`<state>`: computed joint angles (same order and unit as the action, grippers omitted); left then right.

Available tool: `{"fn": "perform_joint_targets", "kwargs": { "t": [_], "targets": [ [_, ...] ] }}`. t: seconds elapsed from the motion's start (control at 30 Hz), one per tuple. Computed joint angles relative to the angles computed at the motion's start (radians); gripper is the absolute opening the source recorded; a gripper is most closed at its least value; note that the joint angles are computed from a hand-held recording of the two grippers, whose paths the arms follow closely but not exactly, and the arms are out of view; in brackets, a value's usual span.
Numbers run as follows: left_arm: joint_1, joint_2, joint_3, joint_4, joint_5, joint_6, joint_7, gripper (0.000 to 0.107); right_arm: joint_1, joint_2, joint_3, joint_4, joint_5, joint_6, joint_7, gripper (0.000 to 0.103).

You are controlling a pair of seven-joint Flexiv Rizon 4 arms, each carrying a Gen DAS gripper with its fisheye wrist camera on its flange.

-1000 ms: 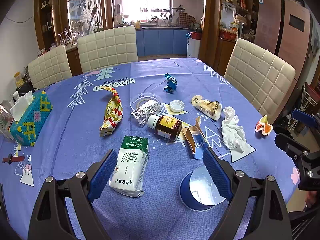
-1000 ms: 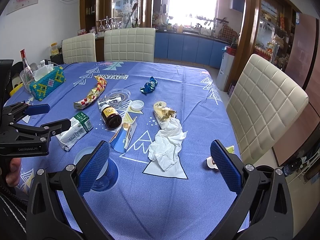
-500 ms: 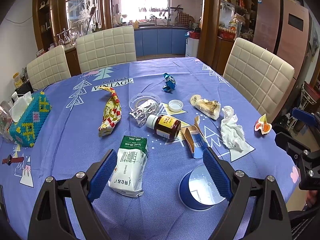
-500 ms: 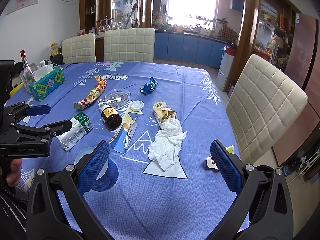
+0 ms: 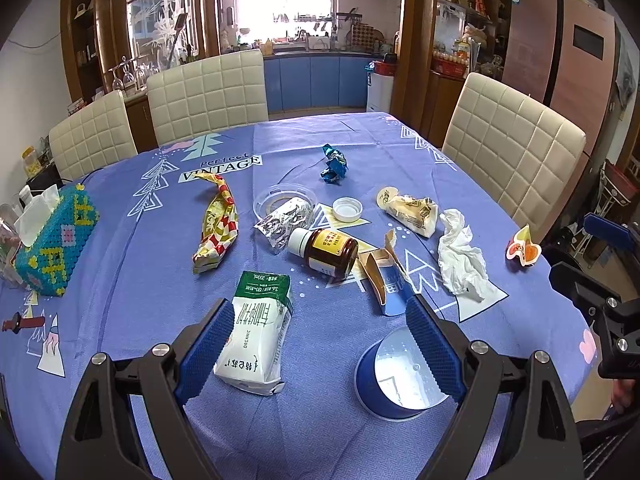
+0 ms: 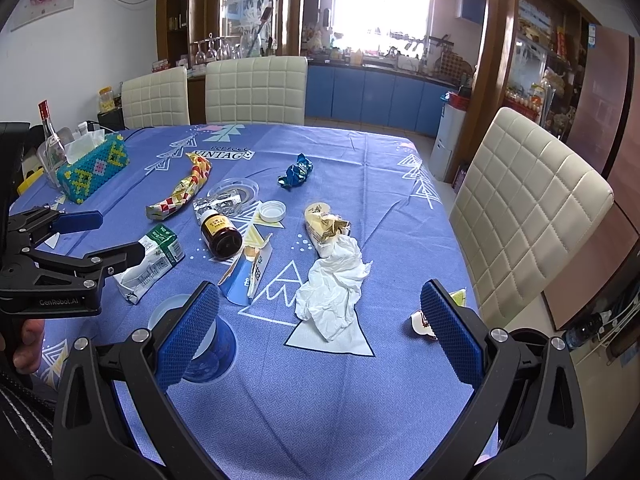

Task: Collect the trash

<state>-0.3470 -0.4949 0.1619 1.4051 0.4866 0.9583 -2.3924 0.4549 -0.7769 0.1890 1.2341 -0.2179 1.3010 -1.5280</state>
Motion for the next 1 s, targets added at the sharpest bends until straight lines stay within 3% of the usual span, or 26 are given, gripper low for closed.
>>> {"fn": "perform_joint_targets", "kwargs": {
  "t": [0.67, 1.0],
  "targets": [
    [0.020, -0.004, -0.010, 0.012, -0.034, 0.013, 0.017, 0.085, 0.004, 0.000, -0.007, -0.004, -0.002, -0.021, 0.004, 0.099],
    [0.043, -0.024, 0.007, 0.039, -0.060, 0.010, 0.009, 0.085, 0.011, -0.093, 0.008, -0.148, 0.031, -0.150, 0.005, 0.099]
  ]
}}
